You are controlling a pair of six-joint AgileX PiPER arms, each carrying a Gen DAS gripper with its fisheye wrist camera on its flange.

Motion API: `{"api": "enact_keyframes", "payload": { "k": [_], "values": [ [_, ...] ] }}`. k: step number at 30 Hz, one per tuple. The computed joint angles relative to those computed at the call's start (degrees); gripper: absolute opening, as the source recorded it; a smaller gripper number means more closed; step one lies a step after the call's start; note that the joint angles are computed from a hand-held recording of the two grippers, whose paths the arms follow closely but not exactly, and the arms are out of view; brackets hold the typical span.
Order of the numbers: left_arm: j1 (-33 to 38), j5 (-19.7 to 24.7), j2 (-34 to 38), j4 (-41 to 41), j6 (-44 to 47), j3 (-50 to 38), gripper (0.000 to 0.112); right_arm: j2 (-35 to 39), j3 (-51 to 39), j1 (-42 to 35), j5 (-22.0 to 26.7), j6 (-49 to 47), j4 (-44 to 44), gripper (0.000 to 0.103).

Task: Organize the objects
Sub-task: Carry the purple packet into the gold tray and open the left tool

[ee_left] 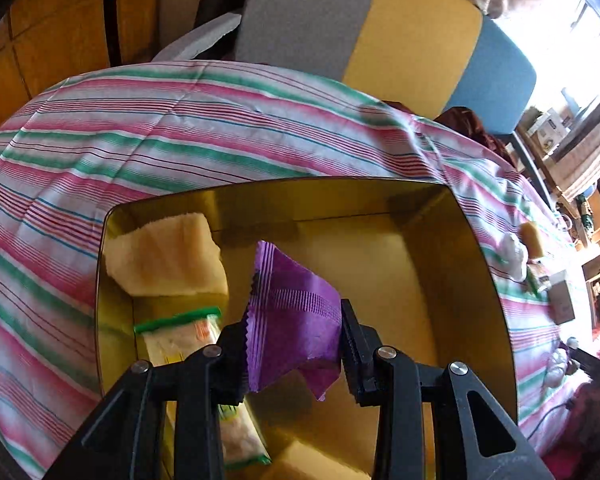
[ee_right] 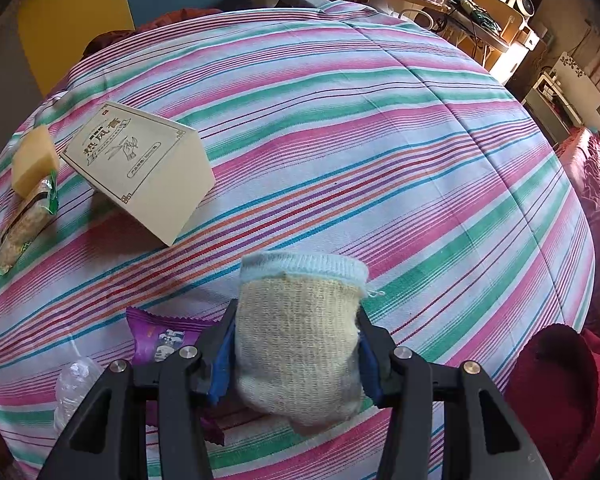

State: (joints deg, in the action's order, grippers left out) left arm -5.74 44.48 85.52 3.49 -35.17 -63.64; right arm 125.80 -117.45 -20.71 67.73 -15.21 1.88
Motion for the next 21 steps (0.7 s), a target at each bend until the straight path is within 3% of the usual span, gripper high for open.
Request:
{"api": "enact_keyframes", "payload": {
  "k": [5, 12, 17, 21],
  "values": [
    [2.34, -0.44, 4.83, -0.78, 1.76, -2.48, 0.037, 0.26, -0.49, -0.34, 0.17, -0.49, 0.01, 0.052],
    [2.56, -0.47, 9.6, 5.32, -2.8, -5.09, 0.043, 0.04, -0.21, -1.01, 0.02, -1.37, 0.08, 0.052],
    [1.22, -0.33, 8.21, 7.41, -4.74, -4.15, 0.046, -0.06, 0.06, -1.24, -0.19, -1.69, 0.11, 0.052],
    [-5.14, 1.78, 2.92, 17.6, -12.73, -1.94, 0.055, 0.42, -0.7, -1.03, 0.07, -1.43, -0.02, 0.052]
  ]
}}
